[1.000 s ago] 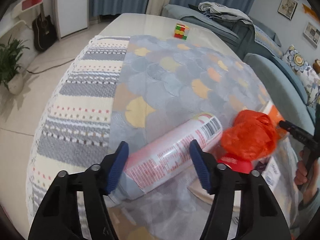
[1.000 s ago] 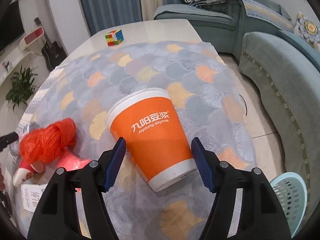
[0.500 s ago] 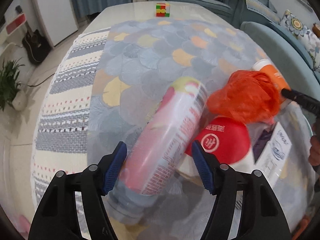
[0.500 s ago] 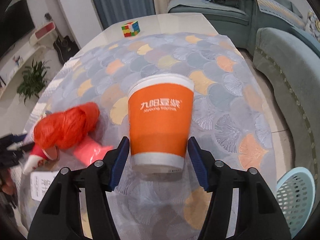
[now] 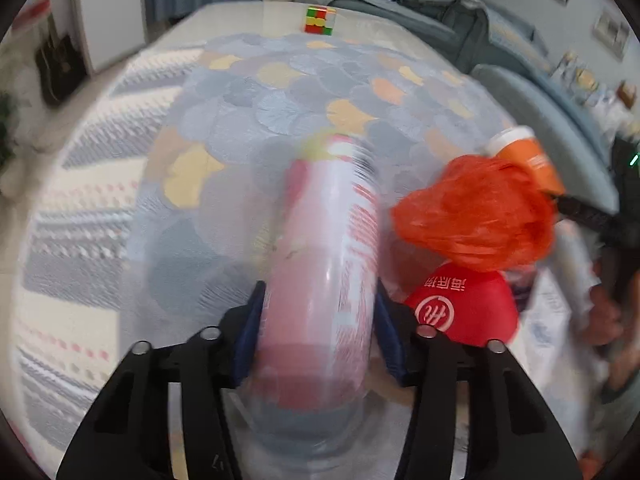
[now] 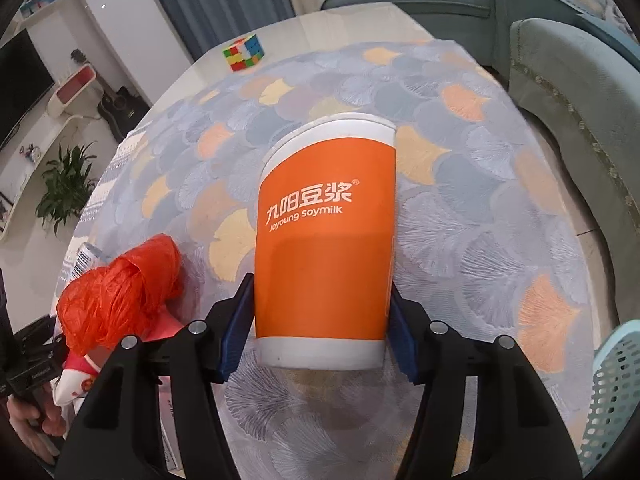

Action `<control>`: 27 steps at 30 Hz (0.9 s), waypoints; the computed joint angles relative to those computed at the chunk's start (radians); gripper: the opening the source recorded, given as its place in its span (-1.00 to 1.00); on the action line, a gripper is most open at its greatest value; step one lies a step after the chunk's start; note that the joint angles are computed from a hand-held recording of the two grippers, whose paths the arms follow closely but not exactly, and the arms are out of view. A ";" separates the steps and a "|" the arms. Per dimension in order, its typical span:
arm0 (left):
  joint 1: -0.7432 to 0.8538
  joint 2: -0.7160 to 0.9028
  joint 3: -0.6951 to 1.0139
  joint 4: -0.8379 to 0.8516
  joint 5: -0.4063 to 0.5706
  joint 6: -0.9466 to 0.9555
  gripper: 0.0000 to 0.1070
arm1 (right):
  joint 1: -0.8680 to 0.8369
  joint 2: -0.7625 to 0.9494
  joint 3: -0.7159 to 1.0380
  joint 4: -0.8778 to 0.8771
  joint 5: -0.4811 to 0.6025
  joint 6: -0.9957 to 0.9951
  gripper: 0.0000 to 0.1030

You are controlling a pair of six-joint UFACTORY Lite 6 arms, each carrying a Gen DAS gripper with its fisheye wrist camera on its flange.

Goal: Collect trash
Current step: 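Carry both items to the blue basket and release them inside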

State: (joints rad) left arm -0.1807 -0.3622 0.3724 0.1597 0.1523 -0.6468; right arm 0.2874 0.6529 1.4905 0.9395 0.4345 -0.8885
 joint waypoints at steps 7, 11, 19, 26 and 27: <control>-0.135 -0.270 -0.056 0.100 0.036 -0.254 -0.16 | -0.111 -0.272 -0.238 0.220 0.044 -0.240 0.08; -0.363 -0.281 0.065 0.445 0.157 -0.672 -0.16 | -0.253 -0.489 -0.385 0.258 0.114 -0.314 0.08; -0.781 0.262 0.603 0.888 0.279 -1.185 -0.15 | -0.626 -0.716 -0.506 0.098 0.202 -0.328 0.09; -0.843 0.899 1.306 0.433 0.246 -0.704 -0.15 | -0.905 -0.688 -0.562 0.044 0.186 -0.463 0.10; -0.852 0.987 1.411 0.361 0.248 -0.603 -0.15 | -0.946 -0.657 -0.561 0.054 0.190 -0.492 0.10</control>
State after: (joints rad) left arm -1.0324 0.6245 1.7835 0.5204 0.4004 -1.2496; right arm -0.6588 -0.0039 0.9299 0.9938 0.6249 -1.3803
